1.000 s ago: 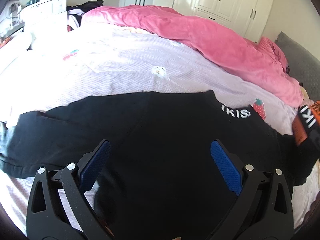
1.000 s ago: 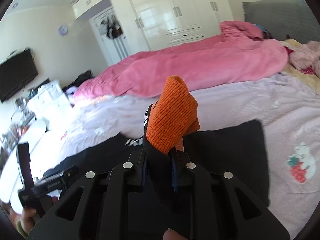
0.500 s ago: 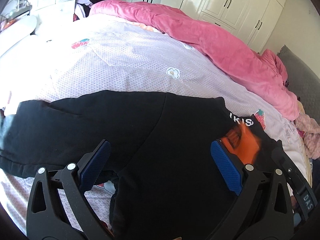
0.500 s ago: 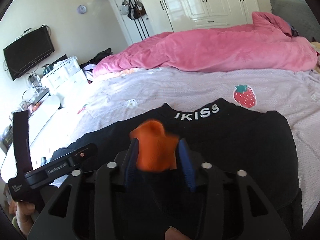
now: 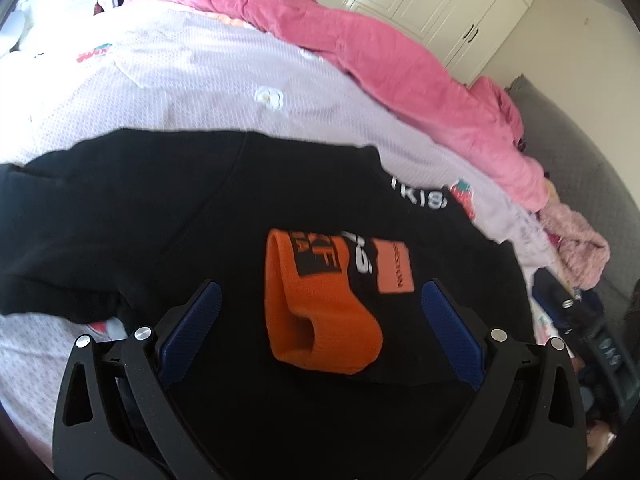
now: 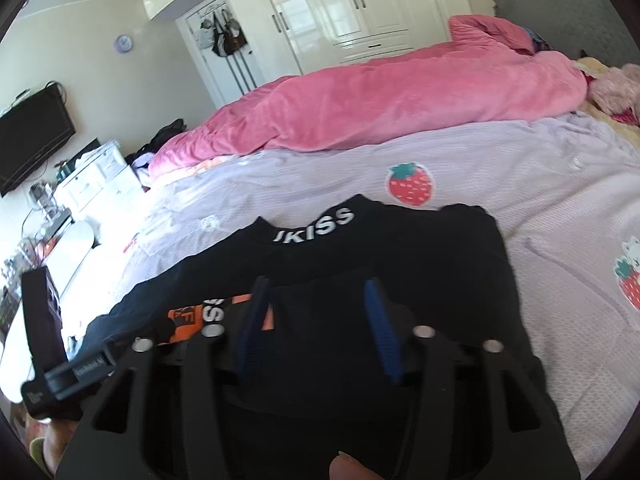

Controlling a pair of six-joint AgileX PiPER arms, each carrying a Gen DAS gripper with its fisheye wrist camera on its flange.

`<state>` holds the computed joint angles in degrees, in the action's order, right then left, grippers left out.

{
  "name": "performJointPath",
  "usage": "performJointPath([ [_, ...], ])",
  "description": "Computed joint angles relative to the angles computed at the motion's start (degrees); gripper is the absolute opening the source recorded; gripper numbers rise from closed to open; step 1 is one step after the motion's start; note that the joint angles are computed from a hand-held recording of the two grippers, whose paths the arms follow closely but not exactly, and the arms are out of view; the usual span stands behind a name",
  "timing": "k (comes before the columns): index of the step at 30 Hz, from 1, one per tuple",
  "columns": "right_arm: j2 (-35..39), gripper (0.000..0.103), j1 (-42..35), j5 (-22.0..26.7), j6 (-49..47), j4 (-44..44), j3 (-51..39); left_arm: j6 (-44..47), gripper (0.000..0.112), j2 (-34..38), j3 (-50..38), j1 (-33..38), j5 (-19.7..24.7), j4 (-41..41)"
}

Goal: Fold small clothes
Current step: 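Lift the sleeve cuff with the right gripper and fold it across the sweatshirt body, then lower the cuff onto the sweatshirt body and open the right gripper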

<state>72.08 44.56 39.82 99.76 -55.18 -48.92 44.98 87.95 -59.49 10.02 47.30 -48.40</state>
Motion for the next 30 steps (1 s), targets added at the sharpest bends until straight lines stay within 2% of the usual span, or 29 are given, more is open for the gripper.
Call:
performJointPath([
  [2, -1.6, 0.054, 0.3, 1.1, 1.5, -0.6, 1.4, 0.3, 0.091, 0.1, 1.1, -1.9, -1.7, -0.2],
  [3, -2.1, 0.054, 0.5, 1.8, 2.0, -1.1, 1.9, 0.9, 0.078, 0.3, 1.4, -2.6, -2.4, -0.5],
  [4, -2.9, 0.054, 0.9, 3.1, 2.8, -1.7, 2.6, 1.0, 0.071, 0.3, 1.3, -2.9, -2.6, -0.3],
  [6, -4.1, 0.054, 0.9, 4.4, 3.6, -2.1, 3.5, 0.4, 0.041, 0.4, 1.9, -5.6, -5.5, 1.3],
  [7, -4.5, 0.054, 0.7, 4.9, 3.6, -2.0, 3.9, -0.1, 0.033, 0.4, 2.2, -6.7, -7.5, 2.5],
  [8, -5.2, 0.054, 0.5, 5.9, 3.4, -1.8, 4.5, -0.4, 0.016, 0.2, 2.7, -7.4, -9.2, 3.3],
  [9, -5.5, 0.054, 0.6, 6.6, 3.3, -1.7, 4.7, 1.2, 0.011, 0.3, 2.7, -7.1, -9.1, 2.2],
  [12, -7.0, 0.054, 0.0, 8.4, 3.5, -0.8, 6.0, 7.5, 0.009, -2.0, 3.6, -5.1, -8.7, -3.4],
  [15, -8.3, 0.054, -0.7, 8.4, 3.5, 0.0, 7.2, 14.9, 0.009, -7.6, 5.1, -3.5, -11.4, -8.1],
  [16, -8.7, 0.054, -0.5, 8.8, 3.5, 0.0, 7.5, 16.0, 0.009, -8.1, 4.6, -2.3, -10.2, -9.2],
  [18, -8.7, 0.054, -0.7, 9.1, 3.1, 0.6, 7.7, 14.7, 0.010, -6.9, 2.9, -0.9, -8.1, -7.9],
  [21, -7.8, 0.054, -1.4, 8.9, 1.7, 1.9, 7.4, 9.7, 0.016, -3.7, 1.4, -1.8, -8.9, -1.1],
  [23, -6.8, 0.054, -1.4, 9.5, 0.9, 2.7, 6.8, 6.0, 0.016, -1.1, 0.0, -1.6, -7.0, 1.8],
  [25, -6.1, 0.054, -1.4, 9.8, 0.4, 3.0, 6.5, 5.0, 0.016, -1.0, -0.2, -1.1, -6.6, 2.6],
  [27, -5.3, 0.054, -1.1, 10.2, -0.1, 3.1, 6.0, 5.8, 0.023, -1.5, -0.5, 0.4, -5.6, 1.7],
  [30, -4.4, 0.054, -0.7, 10.2, -0.9, 2.6, 5.3, 7.8, 0.025, -3.1, -0.2, 3.4, -5.2, -0.9],
])
